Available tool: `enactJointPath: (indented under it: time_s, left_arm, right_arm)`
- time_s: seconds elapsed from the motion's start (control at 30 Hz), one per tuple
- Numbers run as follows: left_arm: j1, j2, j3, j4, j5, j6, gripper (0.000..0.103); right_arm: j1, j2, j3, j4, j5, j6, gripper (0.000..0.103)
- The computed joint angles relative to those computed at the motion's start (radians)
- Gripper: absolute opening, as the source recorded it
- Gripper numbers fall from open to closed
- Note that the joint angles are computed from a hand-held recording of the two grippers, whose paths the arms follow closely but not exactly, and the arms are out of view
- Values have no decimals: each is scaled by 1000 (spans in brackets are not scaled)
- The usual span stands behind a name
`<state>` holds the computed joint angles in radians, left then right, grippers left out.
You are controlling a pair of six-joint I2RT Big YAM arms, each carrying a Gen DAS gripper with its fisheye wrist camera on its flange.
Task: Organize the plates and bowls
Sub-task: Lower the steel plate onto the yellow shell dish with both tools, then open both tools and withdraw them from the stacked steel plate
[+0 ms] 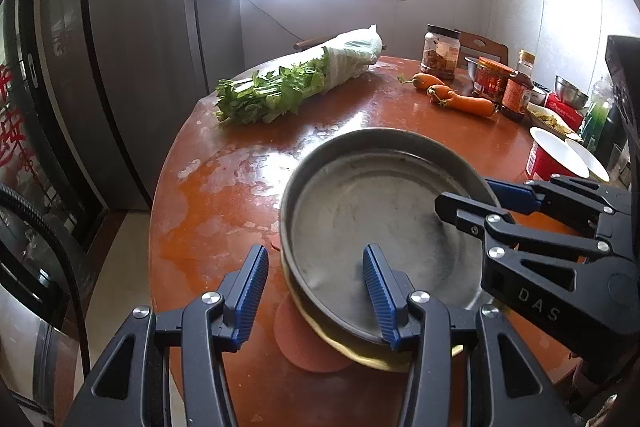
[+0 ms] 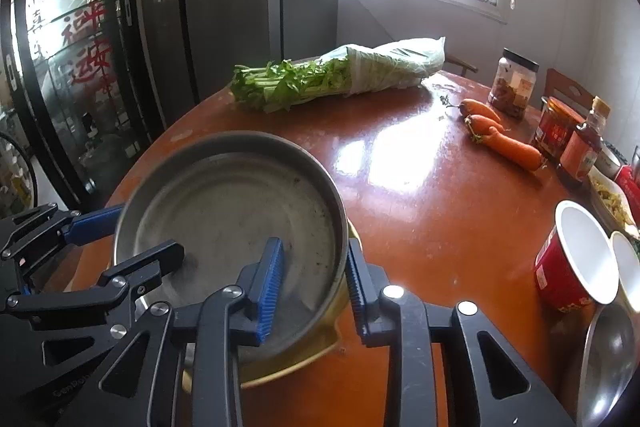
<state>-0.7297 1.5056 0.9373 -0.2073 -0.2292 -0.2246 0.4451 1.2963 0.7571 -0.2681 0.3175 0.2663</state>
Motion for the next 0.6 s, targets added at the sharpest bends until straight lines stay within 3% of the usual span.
enactJointPath:
  time_s: [0.43, 0.6]
  left_arm:
    - [21, 3, 9, -3, 13, -4, 50]
    - [24, -18, -3, 7, 25, -10, 57]
  right_arm:
    - [-12, 37, 31, 21, 7, -23, 37]
    - [-13, 12, 19, 29, -1, -11, 39]
